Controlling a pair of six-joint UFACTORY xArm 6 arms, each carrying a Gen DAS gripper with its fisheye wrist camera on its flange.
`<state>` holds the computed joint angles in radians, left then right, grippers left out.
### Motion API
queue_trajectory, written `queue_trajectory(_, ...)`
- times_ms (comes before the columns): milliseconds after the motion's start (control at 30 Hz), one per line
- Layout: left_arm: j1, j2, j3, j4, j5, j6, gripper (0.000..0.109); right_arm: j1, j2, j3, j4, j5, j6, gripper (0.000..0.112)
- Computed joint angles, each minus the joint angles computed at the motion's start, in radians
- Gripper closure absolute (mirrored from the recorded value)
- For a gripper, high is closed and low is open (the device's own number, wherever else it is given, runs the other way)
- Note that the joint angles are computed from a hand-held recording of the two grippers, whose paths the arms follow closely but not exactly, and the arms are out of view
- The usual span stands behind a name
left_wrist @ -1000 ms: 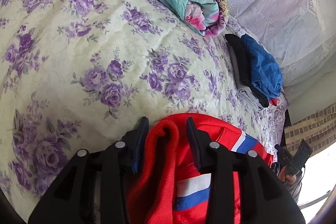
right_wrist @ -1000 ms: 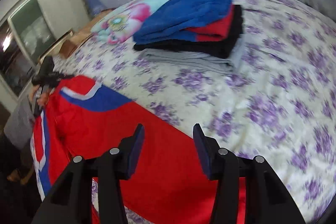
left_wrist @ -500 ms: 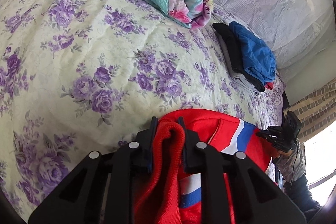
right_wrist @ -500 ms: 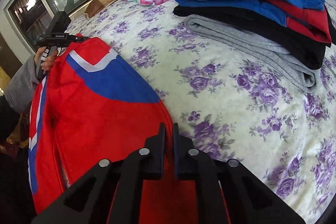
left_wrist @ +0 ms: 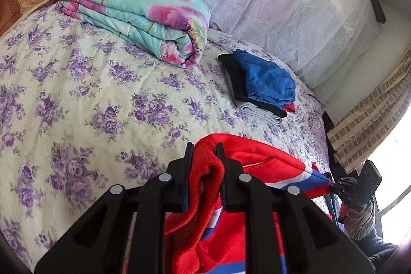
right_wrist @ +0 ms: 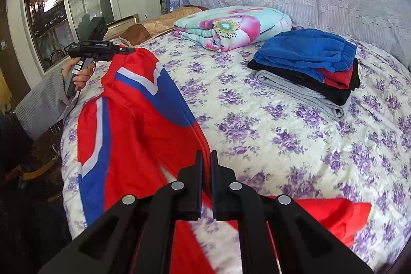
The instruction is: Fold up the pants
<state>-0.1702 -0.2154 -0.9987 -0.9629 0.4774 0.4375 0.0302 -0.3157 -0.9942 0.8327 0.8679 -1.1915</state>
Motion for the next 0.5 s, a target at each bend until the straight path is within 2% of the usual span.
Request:
queue_trajectory(67,0.002,-0.06,0.048,-0.015,0.018,0.019,0.09,-0.006,-0.102,0.093,0.008,0.006,-0.012,0.107)
queue_trajectory(100,0.002,-0.092,0.077,0.003,0.023,0.003,0.085,-0.006,-0.152,0.139,0.009,0.01,-0.017,0.107)
queue_trajectory(167,-0.009,-0.161,0.156,0.105,-0.019,-0.114,0.049,-0.007,-0.249,0.233,0.006,0.025,-0.023,0.107)
queue_trajectory(200,-0.014,-0.199,0.201,0.134,-0.053,-0.161,0.044,-0.01,-0.284,0.269,0.001,0.037,-0.014,0.107)
queue_trajectory(233,-0.01,-0.239,0.242,0.121,-0.07,-0.176,0.041,-0.011,-0.322,0.308,-0.009,0.045,0.002,0.107)
queue_trajectory(333,0.022,-0.377,0.349,-0.105,-0.056,-0.111,0.041,-0.019,-0.37,0.367,-0.008,0.04,0.023,0.107)
queue_trajectory(367,0.026,-0.415,0.372,-0.136,-0.036,-0.121,0.042,-0.03,-0.371,0.371,0.006,0.049,0.02,0.108)
queue_trajectory(400,0.017,-0.43,0.381,-0.125,-0.023,-0.143,0.043,-0.04,-0.378,0.376,0.017,0.059,0.018,0.108)
queue_trajectory(500,-0.053,-0.412,0.362,0.033,-0.023,-0.276,0.045,-0.052,-0.391,0.383,0.03,0.059,0.016,0.108)
